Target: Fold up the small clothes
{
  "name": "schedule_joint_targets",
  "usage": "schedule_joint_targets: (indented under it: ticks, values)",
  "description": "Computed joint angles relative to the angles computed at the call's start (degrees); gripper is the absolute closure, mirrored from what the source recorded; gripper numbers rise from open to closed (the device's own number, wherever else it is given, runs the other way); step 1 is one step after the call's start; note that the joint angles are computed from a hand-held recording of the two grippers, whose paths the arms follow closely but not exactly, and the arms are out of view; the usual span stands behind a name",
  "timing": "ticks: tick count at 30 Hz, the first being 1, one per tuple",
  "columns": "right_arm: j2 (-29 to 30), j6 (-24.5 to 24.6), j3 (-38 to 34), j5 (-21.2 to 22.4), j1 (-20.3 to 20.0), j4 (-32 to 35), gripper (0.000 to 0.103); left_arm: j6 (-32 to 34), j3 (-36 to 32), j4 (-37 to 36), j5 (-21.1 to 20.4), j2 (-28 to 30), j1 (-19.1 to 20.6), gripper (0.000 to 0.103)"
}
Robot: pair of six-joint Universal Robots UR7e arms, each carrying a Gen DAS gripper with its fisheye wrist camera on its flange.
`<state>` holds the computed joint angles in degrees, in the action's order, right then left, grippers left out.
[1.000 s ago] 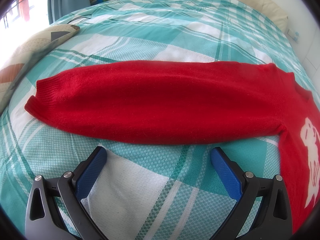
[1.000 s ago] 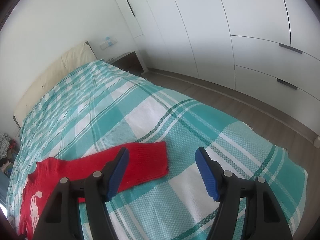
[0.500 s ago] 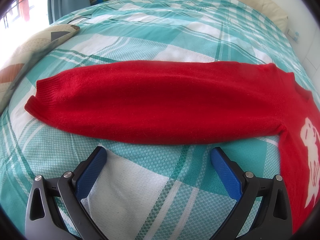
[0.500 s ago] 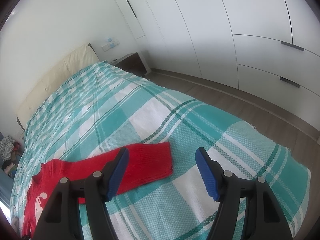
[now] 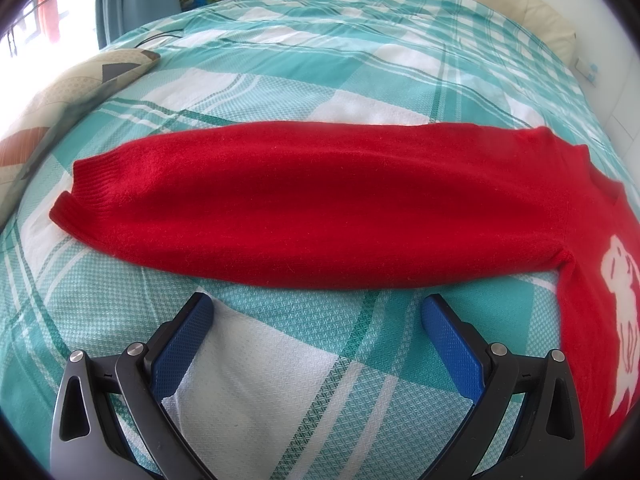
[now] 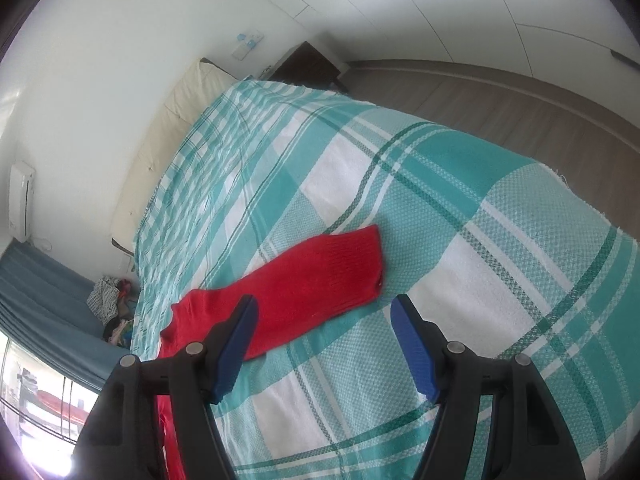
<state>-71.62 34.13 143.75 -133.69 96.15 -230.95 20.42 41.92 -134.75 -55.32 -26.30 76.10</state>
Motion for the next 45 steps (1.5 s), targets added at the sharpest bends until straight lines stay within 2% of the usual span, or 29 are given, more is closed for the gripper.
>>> schedule_joint_targets:
  ticks: [3, 5, 6, 10, 12, 14, 15, 17, 20, 22, 24, 26, 28, 31, 34, 36, 37, 38, 39, 41, 42, 45]
  values:
    - [-2.78, 2.67, 1.30, 9.45, -7.17, 3.99, 0.035, -0.02, -0.02, 0.02, -0.08, 0.00, 0.02, 0.000]
    - [-3.51, 2.31, 0.33, 11.29, -9.83, 8.22, 0.042, -0.03, 0.10, -0.08, -0.09, -0.05, 0.00, 0.000]
    - [-3.30, 1.76, 0.11, 12.68, -10.93, 7.78, 0.047, 0.03, 0.05, -0.19, 0.00, 0.01, 0.00, 0.000]
    - [-3.02, 1.12, 0.81, 23.62, -16.52, 2.99, 0.050, 0.04, -0.04, -0.42, 0.25, 0.13, -0.03, 0.000]
    - [-2.59, 1.76, 0.92, 27.34, -18.77, 1.61, 0.059, 0.16, 0.00, -0.74, 0.49, 0.18, -0.07, 0.000]
    - [-2.92, 2.10, 0.50, 30.50, -20.47, 3.81, 0.081, -0.28, -0.68, 0.12, 0.97, 0.52, -0.15, 0.000]
    - [-3.29, 2.15, -0.22, 29.52, -20.07, 6.50, 0.099, -0.79, -2.03, 1.76, 1.35, 1.07, -0.23, 0.000]
    - [-3.38, -0.30, -2.83, 21.22, -15.47, 9.91, 0.098, -1.93, -2.98, 3.59, 0.55, 0.95, -0.19, 0.000]
    - [-2.45, -7.23, -10.84, 7.01, -5.20, 16.83, 0.099, -3.23, -0.25, 1.43, 0.66, -0.90, -0.68, 0.001]
    - [0.30, -13.84, -18.88, 1.64, 1.36, 21.03, 0.099, -2.11, 3.06, -2.43, -0.98, -2.90, -1.07, 0.001]
    - [4.58, -20.03, -28.30, -0.58, 6.40, 25.61, 0.099, 0.13, 6.09, -7.45, -2.17, -4.57, -1.58, 0.001]
    - [10.06, -25.13, -38.34, 0.68, 9.61, 30.44, 0.099, 2.92, 8.20, -12.07, -3.08, -5.61, -1.93, 0.001]
    - [16.26, -27.96, -48.43, 3.98, 11.49, 36.63, 0.099, 5.32, 8.67, -14.55, -3.21, -5.75, -2.07, 0.001]
    - [25.88, -29.94, -62.83, 9.22, 12.44, 46.40, 0.099, 6.76, 7.01, -15.02, -2.12, -4.81, -1.89, 0.001]
    - [35.61, -31.53, -76.15, 11.23, 12.46, 55.76, 0.098, 6.14, 5.11, -12.62, -1.89, -4.09, -1.44, 0.001]
    - [40.46, -29.99, -82.21, 15.23, 11.33, 60.56, 0.095, 5.77, 4.76, -11.26, -2.35, -4.18, -1.05, 0.001]
    - [42.13, -28.07, -84.43, 18.76, 10.43, 64.04, 0.080, 5.56, 4.17, -10.60, -2.40, -4.00, -0.85, 0.001]
    - [43.30, -26.14, -85.41, 21.83, 9.55, 65.96, 0.054, 5.19, 4.09, -10.21, -2.42, -4.03, -0.69, 0.001]
    - [44.32, -24.68, -85.63, 24.49, 8.85, 65.57, 0.044, 4.68, 3.52, -9.41, -2.60, -3.92, -0.50, 0.001]
    - [44.79, -23.17, -83.63, 28.62, 7.87, 63.02, 0.041, 3.31, 3.03, -7.97, -3.42, -4.13, -0.09, 0.001]
    - [44.37, -22.99, -82.04, 29.35, 7.57, 61.90, 0.041, 2.52, 2.82, -7.28, -3.96, -4.24, 0.10, 0.001]
    - [42.09, -24.43, -76.07, 23.91, 8.08, 57.74, 0.041, 0.50, 2.20, -4.98, -4.90, -4.31, 0.38, 0.001]
